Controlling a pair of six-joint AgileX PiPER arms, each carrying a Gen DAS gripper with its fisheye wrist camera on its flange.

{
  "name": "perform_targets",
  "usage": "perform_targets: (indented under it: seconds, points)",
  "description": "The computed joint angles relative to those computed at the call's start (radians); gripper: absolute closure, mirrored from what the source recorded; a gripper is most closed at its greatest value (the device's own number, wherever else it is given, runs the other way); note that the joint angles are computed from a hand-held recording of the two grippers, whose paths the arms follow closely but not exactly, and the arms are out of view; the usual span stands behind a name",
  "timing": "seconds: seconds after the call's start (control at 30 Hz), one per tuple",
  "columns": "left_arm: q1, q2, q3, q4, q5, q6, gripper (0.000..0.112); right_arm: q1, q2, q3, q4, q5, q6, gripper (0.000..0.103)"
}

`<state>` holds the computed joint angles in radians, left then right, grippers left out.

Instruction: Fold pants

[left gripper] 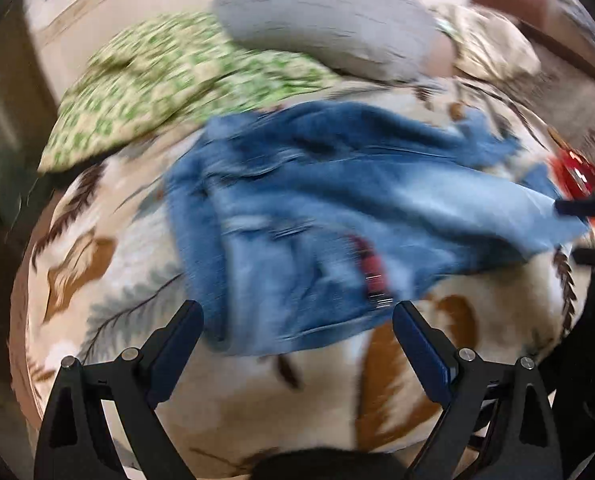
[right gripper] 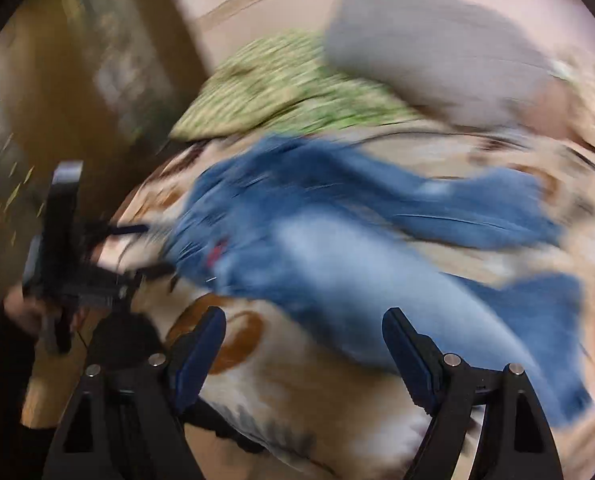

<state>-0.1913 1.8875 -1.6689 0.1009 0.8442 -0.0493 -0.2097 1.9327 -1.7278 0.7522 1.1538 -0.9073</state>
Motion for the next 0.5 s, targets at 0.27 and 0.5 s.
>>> perform_targets:
  seconds: [0.27, 0.5]
  points:
    - [0.087, 0.177, -0.110, -0.138, 0.062, 0.181, 0.027, 0.301, 0.180, -0.121, -0.209, -0.115, -0.017, 0.022]
    - [0.092, 0.151, -0.113, -0.186, 0.081, 0.288, 0.088, 0.313, 0.312, -0.328, -0.260, -0.005, 0.116, 0.087]
